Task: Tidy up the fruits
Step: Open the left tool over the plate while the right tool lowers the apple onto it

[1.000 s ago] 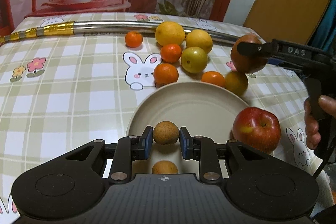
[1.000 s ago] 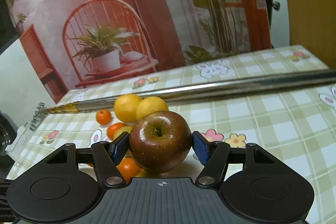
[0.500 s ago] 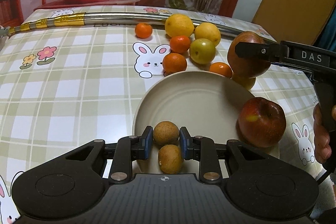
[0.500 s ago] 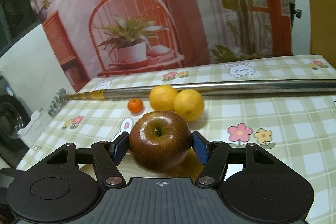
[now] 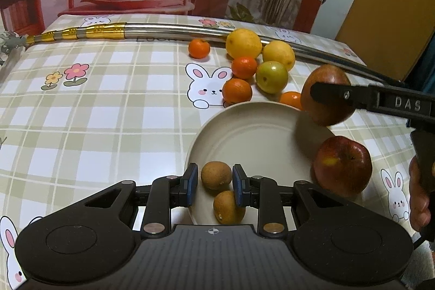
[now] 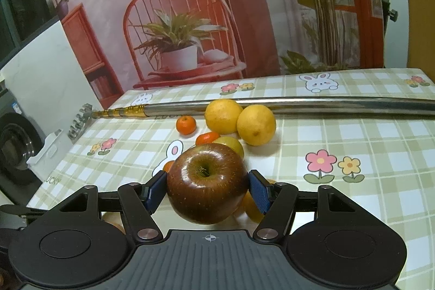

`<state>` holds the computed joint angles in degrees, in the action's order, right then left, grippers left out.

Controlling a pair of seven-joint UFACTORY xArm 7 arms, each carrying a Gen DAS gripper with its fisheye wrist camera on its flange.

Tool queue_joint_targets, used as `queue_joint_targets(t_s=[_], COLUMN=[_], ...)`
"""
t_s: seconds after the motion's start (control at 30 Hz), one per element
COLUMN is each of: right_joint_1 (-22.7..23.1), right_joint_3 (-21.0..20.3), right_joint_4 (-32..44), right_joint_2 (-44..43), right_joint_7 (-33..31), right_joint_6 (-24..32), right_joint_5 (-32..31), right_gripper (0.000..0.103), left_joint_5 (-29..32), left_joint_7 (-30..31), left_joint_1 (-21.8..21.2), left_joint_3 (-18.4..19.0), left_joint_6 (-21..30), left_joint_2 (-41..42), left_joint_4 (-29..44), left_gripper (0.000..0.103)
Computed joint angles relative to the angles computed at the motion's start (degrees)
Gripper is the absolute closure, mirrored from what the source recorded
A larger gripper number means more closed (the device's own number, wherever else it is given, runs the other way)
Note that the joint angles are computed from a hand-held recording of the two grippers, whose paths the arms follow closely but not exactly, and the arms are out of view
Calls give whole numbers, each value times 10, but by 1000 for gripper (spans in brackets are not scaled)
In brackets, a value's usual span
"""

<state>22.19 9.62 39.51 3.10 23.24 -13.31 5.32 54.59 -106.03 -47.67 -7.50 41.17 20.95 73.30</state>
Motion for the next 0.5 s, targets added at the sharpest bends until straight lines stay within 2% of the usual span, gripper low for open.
queue_joint_targets(t_s=[0.2, 0.33, 0.43, 0.5], right_joint_1=[-31, -22, -42, -38], right_joint_3=[27, 24, 49, 51], right_joint_4=[10, 18, 23, 28], right_joint_2=[7, 11, 17, 20], right_joint_7=[44, 43, 42, 36], right_joint_6=[22, 37, 43, 49], right_joint_5=[-60, -60, -68, -70], right_gripper=[42, 42, 42, 42], left_joint_5=[31, 53, 64, 69], left_joint_7=[-38, -63, -83, -94], left_joint_1=[-4, -4, 0, 2], left_joint_3=[2, -2, -7, -11], left_joint_6=[-2, 10, 21, 27], left_joint_2=[-14, -24, -31, -36], left_joint_4=[-14, -22, -28, -33], left_gripper=[74, 74, 74, 74])
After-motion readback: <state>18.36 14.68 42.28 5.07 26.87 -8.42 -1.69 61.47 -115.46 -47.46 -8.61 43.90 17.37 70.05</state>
